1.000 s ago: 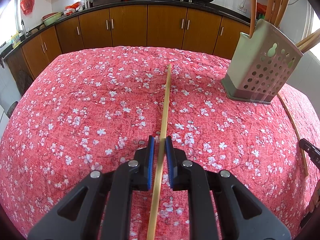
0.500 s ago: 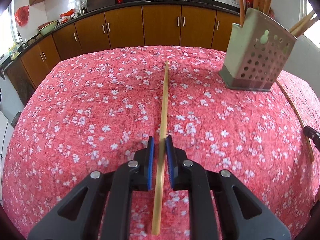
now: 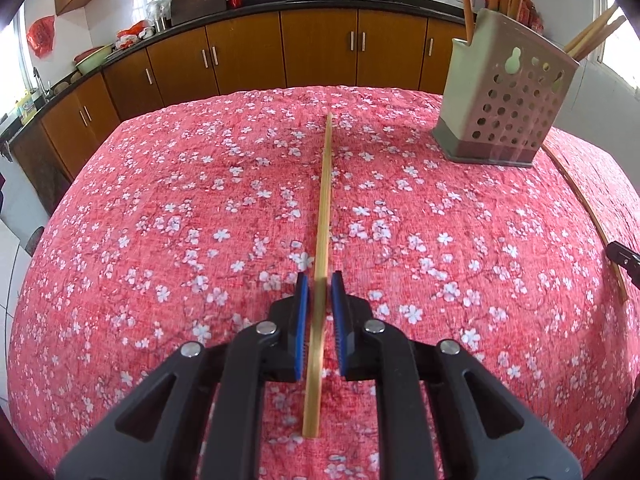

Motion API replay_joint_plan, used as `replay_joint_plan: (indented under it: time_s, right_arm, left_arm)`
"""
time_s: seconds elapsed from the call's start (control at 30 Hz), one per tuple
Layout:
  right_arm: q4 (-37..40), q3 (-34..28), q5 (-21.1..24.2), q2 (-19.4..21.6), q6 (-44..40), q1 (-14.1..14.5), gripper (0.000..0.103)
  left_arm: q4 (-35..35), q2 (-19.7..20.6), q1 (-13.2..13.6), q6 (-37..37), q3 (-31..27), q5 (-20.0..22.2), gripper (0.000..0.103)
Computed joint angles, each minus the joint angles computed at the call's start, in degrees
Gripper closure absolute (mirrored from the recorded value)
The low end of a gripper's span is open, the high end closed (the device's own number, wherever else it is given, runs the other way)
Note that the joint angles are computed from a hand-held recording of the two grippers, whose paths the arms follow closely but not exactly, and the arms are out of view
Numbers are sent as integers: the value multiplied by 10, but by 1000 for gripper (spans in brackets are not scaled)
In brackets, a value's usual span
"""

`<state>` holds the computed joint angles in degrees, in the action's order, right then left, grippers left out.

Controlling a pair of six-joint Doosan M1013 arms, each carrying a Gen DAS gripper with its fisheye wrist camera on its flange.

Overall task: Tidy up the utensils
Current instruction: 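Grasp the last chopstick with the right gripper while the left gripper grasps one, then lift the right gripper's chopstick over the holder while the left gripper carries its chopstick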

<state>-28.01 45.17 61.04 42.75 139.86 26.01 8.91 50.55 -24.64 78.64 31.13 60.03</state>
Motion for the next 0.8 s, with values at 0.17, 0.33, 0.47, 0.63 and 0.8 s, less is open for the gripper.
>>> replay_joint_plan:
  time_s: [0.17, 0.33, 0.47, 0.63, 0.8]
  right_arm:
    - [-10, 23, -12, -17, 7, 0, 95]
    - [-68, 61, -55, -52, 62, 6, 95]
    - [-113, 73, -69, -69, 97, 11, 95]
    - [-155, 75, -79, -78, 116, 13, 95]
    - [-173, 73, -86, -79, 123, 14, 95]
  left_arm:
    - [-3, -3, -1, 8, 1, 7, 95]
    - [-16, -27, 4, 5, 25, -27, 95]
    - [-24, -48, 6, 0, 43, -72, 95]
    - [-39, -67, 7, 3, 56, -121, 95]
    - [-41, -74, 7, 9, 56, -147, 95]
